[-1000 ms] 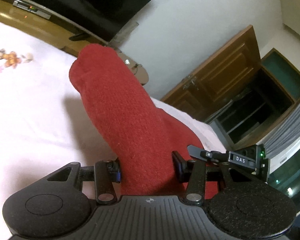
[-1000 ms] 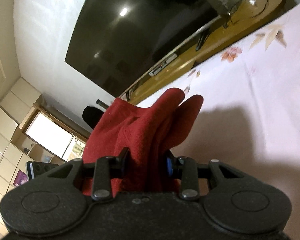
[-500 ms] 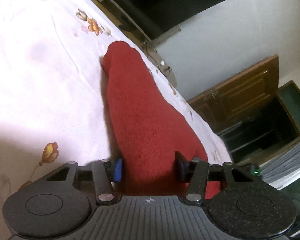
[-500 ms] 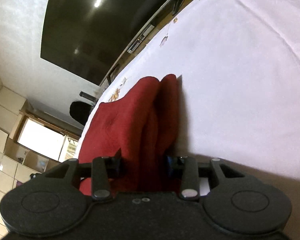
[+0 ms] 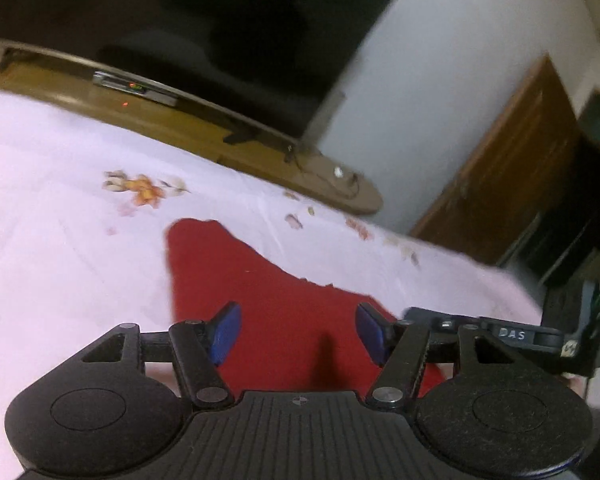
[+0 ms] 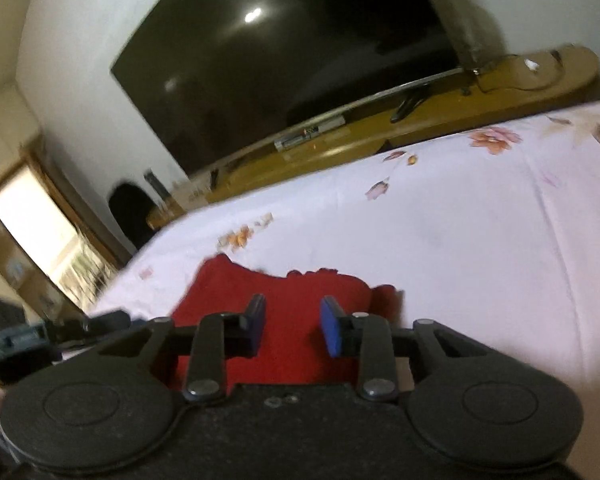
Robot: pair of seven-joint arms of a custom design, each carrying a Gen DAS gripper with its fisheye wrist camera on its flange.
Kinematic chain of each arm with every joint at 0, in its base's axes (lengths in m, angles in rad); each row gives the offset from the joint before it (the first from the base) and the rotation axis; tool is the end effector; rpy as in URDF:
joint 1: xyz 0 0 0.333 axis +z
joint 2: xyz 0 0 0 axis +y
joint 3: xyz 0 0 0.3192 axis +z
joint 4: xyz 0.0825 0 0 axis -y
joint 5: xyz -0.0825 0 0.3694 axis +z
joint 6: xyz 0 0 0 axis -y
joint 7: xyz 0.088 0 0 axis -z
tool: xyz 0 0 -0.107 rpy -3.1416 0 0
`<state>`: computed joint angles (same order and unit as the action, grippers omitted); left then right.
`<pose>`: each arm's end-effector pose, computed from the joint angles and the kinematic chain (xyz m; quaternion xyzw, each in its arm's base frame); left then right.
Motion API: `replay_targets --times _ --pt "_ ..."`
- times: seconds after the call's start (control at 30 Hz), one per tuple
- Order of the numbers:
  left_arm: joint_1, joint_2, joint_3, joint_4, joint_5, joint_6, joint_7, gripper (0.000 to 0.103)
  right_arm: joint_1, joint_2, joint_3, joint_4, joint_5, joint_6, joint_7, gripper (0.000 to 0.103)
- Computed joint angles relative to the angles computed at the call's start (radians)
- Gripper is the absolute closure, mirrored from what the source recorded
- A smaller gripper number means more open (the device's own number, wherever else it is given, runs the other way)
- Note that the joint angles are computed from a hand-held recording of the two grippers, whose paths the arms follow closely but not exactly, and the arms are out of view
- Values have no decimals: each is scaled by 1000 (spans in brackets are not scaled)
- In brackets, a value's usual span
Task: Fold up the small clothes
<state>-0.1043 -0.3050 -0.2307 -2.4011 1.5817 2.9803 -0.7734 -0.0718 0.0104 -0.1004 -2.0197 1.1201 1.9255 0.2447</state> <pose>0.3993 -0.2187 0.4791 -0.7398 0.4434 -0.4579 0.2155 0.5500 -0.0317 0.4812 -0.7845 0.3809 0.0618 0.4855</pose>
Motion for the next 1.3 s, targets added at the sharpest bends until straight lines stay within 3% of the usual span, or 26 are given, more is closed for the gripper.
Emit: replay_targets --times 0.07,0.1,0.13,0.23,0.37,0.43,0.5,0.67,0.73,0.83,1.1,1.17,1.23,1.3 --pt "-45 69 28 16 -232 -37 273 41 32 1 28 -13 -67 97 4 82" --pt "-50 98 21 26 -294 -65 351 41 48 5 39 -18 -123 159 25 88" --pt "-23 111 -14 38 -295 -89 359 41 59 14 44 -25 -152 207 36 89" --pt "-15 102 -11 29 -309 -76 372 41 52 58 35 20 -136 175 86 95" --pt "-20 41 -39 -7 -318 -114 374 41 45 37 33 9 -162 184 65 94" --pt "-14 -29 -64 -45 -276 -123 299 41 49 -11 34 -32 -140 215 46 80" --pt "-19 -79 -84 -77 -266 -125 252 41 44 -78 18 -88 -83 203 -37 77" --pt "-79 -86 -115 -89 -394 -196 395 41 33 -177 -24 -173 -115 98 -130 81" --pt "-97 -85 -119 -95 -445 -226 433 41 38 -219 -20 -225 -154 126 -191 84" --pt "-130 -80 -127 -94 -519 -303 537 41 61 -256 4 -310 -193 282 -287 90" --pt "-128 -105 -137 -118 -512 -308 491 40 83 -240 -9 -293 -204 292 -223 93" --pt "-143 -149 -141 -134 -542 -323 480 40 81 -258 -11 -293 -216 287 -191 84" --pt "-147 -196 -149 -164 -547 -305 439 40 75 -285 -45 -291 -175 244 -201 64" --pt "-162 -223 -157 -185 -575 -312 440 40 52 -274 -73 -260 -174 172 -154 59"
